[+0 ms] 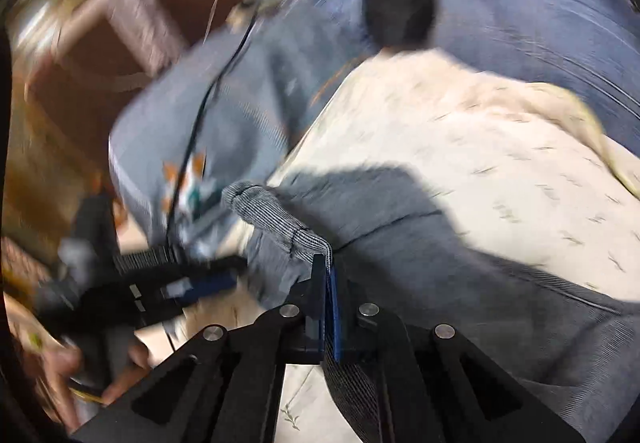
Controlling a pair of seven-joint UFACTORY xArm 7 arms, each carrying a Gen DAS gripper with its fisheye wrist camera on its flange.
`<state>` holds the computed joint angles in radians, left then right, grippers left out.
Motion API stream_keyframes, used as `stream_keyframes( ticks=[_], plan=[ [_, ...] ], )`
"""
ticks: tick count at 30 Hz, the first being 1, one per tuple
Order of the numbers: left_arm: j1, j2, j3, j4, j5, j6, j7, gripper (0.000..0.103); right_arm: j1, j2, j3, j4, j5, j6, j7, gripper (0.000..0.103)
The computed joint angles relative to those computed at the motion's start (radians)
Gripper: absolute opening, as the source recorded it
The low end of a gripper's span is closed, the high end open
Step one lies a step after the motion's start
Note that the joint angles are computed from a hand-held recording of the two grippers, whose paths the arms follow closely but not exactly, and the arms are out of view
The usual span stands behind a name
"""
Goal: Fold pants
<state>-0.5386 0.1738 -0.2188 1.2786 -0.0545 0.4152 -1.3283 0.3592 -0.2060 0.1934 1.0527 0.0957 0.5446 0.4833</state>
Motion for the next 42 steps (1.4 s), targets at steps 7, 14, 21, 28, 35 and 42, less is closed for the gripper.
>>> stream_keyframes(
  ticks=[7, 14, 21, 28, 35, 42],
  plan=[
    [-0.031, 0.093, 0.008, 0.166, 0.094, 0.132, 0.054, 0.010, -0.005, -0.108, -0.023, -0.090, 0.040, -0.067, 0.012, 0.001],
    [-0.056, -0.087, 0.108, -0.086, 0.325, -0.207, -0.240, 0.009, -0.003, -0.154, -0.019, -0.088, 0.056, -0.148, 0.027, 0.001],
    [0.009, -0.043, 0.016, 0.003, 0.206, 0.041, -0.133, 0.017, 0.125, -0.076, -0.059, -0.060, 0.221, -0.139, -0.137, 0.006],
    [-0.013, -0.138, 0.015, -0.027, 0.626, 0.072, -0.481, 0.053, 0.141, -0.026, -0.047, -0.096, 0.398, -0.102, -0.245, 0.036],
    [-0.029, 0.013, -0.030, 0.147, 0.300, 0.192, -0.079, 0.051, -0.026, 0.040, -0.027, 0.018, 0.120, -0.048, -0.063, 0.063],
    [-0.069, 0.082, 0.002, 0.240, 0.262, 0.282, -0.022, 0.041, -0.073, 0.394, -0.050, 0.389, 0.251, 0.250, -0.201, 0.059]
  ],
)
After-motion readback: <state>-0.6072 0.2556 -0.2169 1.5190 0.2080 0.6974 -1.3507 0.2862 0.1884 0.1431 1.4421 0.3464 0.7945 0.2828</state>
